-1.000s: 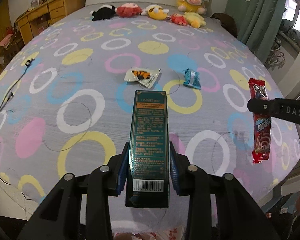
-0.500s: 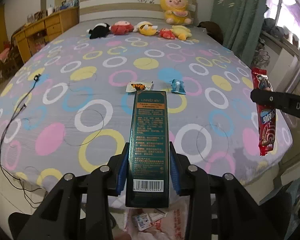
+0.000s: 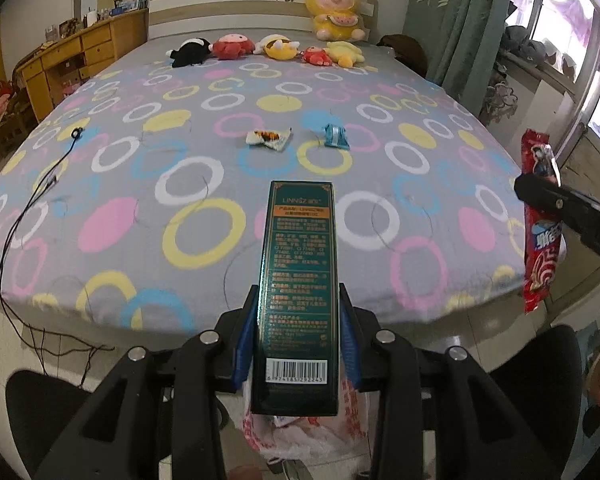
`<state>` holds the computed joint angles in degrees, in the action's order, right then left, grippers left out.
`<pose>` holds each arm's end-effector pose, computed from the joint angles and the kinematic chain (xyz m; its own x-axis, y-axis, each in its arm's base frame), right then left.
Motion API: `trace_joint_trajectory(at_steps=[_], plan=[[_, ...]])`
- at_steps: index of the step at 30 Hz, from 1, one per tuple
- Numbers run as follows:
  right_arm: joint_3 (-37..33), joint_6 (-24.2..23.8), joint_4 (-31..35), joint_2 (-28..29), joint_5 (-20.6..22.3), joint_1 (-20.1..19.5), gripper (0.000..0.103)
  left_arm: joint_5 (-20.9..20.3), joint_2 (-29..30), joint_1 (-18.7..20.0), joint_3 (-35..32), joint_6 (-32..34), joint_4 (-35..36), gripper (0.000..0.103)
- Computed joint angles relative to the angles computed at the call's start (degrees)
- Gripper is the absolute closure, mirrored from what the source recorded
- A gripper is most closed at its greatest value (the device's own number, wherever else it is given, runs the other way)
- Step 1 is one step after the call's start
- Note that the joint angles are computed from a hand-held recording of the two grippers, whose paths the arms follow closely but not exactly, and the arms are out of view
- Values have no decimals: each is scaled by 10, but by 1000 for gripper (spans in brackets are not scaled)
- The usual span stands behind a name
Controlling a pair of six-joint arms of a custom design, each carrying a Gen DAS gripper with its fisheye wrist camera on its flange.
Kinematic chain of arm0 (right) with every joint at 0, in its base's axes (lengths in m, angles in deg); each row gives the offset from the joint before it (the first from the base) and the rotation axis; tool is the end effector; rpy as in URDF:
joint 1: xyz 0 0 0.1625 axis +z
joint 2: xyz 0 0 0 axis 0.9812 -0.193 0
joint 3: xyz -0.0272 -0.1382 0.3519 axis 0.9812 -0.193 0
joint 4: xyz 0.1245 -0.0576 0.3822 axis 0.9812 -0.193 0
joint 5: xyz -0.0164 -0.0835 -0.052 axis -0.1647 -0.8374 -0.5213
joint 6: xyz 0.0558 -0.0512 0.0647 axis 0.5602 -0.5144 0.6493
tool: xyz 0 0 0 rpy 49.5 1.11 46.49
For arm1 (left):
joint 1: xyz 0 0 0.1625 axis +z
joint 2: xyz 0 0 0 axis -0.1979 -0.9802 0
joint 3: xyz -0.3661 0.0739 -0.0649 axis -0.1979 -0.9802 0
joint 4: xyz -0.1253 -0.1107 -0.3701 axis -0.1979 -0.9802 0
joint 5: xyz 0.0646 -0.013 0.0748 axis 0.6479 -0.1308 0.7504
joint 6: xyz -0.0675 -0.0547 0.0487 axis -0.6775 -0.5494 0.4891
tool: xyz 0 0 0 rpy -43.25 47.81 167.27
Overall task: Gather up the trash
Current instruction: 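Lift the red wrapper and green box and carry both down to the bag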
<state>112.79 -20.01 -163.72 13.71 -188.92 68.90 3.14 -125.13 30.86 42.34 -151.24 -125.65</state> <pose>0.5501 -0.2786 0.1631 -0.7318 -0.2347 0.6398 -0.5853 0.6974 -0.4137 -0.2030 -0.2882 0.4589 -0.7854 0.0671 -0.6153 0.4077 0.8040 -0.4328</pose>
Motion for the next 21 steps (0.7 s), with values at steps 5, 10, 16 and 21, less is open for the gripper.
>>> trace_joint_trajectory(at_steps=[5, 10, 16, 21], plan=[[51, 29, -13, -5, 8, 10, 90, -32, -29, -23, 31, -37, 35, 67], [84, 44, -30, 9, 17, 11, 90, -59, -52, -24, 64, -56, 53, 67], [128, 51, -72, 23, 43, -3, 90, -99, -87, -3, 119, -51, 50, 67], [148, 43, -99, 46, 66, -19, 90, -125, -102, 35, 158, -34, 28, 67]])
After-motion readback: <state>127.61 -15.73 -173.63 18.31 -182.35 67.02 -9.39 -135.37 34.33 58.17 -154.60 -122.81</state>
